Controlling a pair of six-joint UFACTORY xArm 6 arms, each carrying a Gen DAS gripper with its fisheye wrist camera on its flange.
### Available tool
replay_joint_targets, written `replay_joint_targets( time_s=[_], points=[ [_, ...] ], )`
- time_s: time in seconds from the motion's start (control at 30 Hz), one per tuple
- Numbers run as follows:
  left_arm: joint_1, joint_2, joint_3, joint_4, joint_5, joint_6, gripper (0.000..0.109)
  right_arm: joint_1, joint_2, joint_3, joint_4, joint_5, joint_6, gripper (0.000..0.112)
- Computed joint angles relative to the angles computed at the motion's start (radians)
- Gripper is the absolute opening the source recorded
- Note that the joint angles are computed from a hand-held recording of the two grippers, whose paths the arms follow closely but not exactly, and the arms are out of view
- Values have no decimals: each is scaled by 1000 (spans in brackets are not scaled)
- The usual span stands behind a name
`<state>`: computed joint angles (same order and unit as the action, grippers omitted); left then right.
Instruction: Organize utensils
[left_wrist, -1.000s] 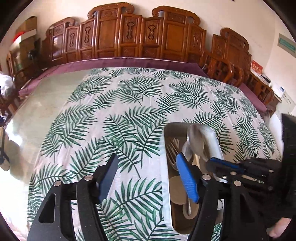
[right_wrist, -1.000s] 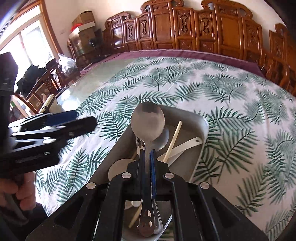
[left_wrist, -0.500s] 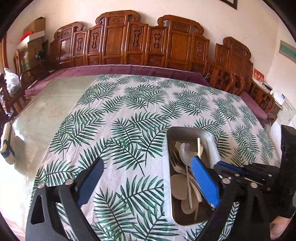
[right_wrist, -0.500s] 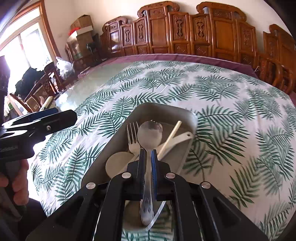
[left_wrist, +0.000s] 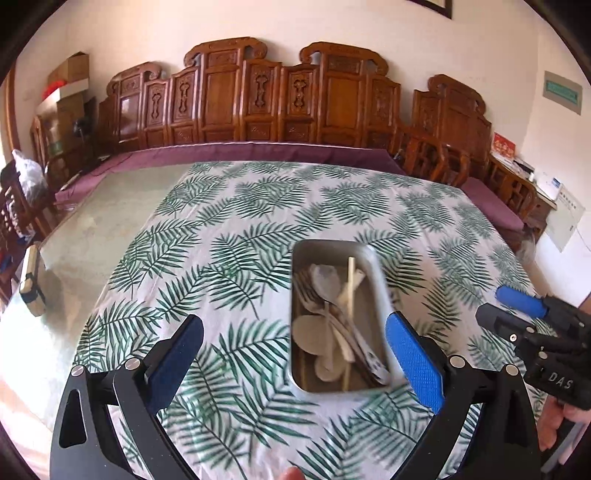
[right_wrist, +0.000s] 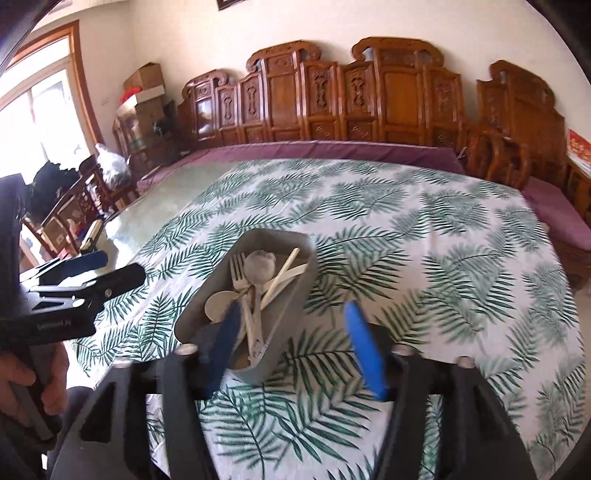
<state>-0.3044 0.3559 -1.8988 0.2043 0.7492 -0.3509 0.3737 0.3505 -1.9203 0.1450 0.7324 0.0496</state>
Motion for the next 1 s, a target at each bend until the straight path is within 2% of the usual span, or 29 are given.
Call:
replay_joint_targets(
  time_s=[0.07,0.17,0.3,0.43,0.57,0.67,1.0],
  points=[
    [-14,-23,18,6,1,0,95,-9,-63,77,-25,-37,21,90],
    [-39,-58,40,25,15,-5,95,-17,-148,178,-75,-76,62,101],
    [-68,-113,82,72,1,-46,95,-27,-242,263,-125,-98,121,100],
    [-98,-183,131,146,-35,-99,95,-32,-357,363,-230,-164,194,100],
    [-132,-257,172,227,-64,-147,95,-34,-454,436,-252,-217,221,100],
    [-154,-294,186,276,-57,-180,95,-31,-504,463,-294,-232,252,100],
    [-206,-373,226,314,-36,-235,95,-23,-631,538,-462,-235,400,100]
  ],
)
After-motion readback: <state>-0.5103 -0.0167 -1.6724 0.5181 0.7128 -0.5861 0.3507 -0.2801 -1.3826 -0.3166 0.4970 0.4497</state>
